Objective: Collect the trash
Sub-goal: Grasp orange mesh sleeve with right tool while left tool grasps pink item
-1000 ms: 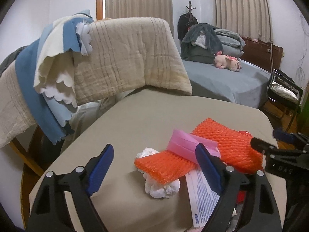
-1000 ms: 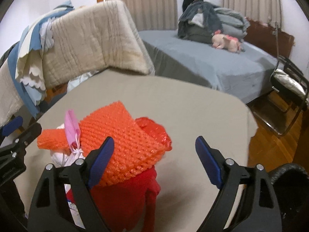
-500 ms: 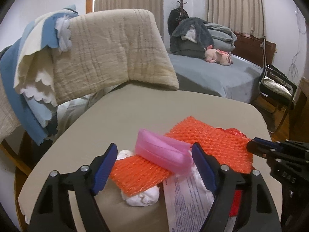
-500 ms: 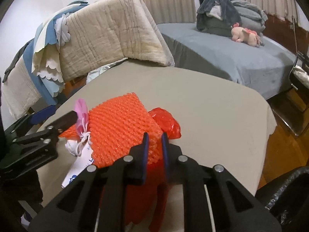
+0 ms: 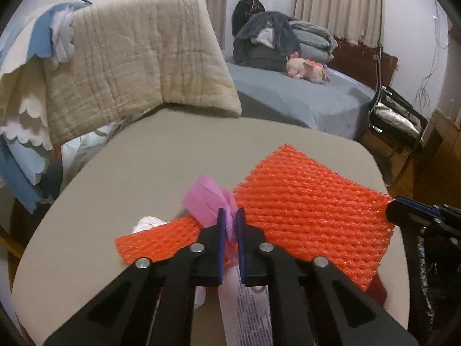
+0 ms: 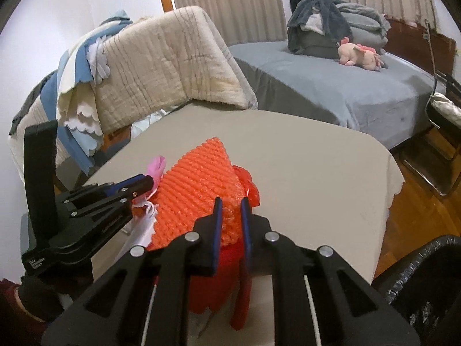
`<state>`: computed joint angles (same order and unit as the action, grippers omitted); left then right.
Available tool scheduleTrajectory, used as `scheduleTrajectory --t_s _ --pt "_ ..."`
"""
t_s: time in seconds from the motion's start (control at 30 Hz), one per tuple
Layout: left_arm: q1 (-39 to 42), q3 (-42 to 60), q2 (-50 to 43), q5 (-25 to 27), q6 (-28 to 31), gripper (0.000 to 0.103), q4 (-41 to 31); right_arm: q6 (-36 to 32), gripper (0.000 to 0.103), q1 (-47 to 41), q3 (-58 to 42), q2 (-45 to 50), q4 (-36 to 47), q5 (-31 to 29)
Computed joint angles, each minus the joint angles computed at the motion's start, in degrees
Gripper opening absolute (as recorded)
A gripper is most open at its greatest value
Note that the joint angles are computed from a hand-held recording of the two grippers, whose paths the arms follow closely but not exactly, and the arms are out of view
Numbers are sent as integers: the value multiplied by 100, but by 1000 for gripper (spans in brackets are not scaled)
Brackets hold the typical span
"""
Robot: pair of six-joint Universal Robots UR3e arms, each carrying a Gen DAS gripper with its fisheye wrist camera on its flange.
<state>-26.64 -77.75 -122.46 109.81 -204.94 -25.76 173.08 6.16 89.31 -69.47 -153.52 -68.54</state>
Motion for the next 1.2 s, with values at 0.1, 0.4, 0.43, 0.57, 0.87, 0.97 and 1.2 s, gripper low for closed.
scheduleTrajectory --t_s 0.1,0.4,0.43,0.57,0.87,0.97,1.2 --pt "-94 -211 278 146 -26 5 154 -38 11 -72 133 -245 -39 90" --pt "-484 -316 932 339 0 4 122 -74 9 -257 517 -1068 -92 332" --pt "-543 -294 980 357 -38 4 78 -85 9 -287 576 -1184 -89 335" --pt "-839 -70 1005 610 -56 4 -97 -97 9 -488 847 -1640 -87 378" --pt "-1372 948 499 536 57 4 -425 -416 9 -1675 1987 -3202 206 692" --pt "-1591 1626 68 405 118 4 -582 -756 9 -2441 2449 -3946 627 959" --pt "-2040 4237 -1529 -12 317 4 -1517 -1798 9 -4400 3163 -5464 2044 1715"
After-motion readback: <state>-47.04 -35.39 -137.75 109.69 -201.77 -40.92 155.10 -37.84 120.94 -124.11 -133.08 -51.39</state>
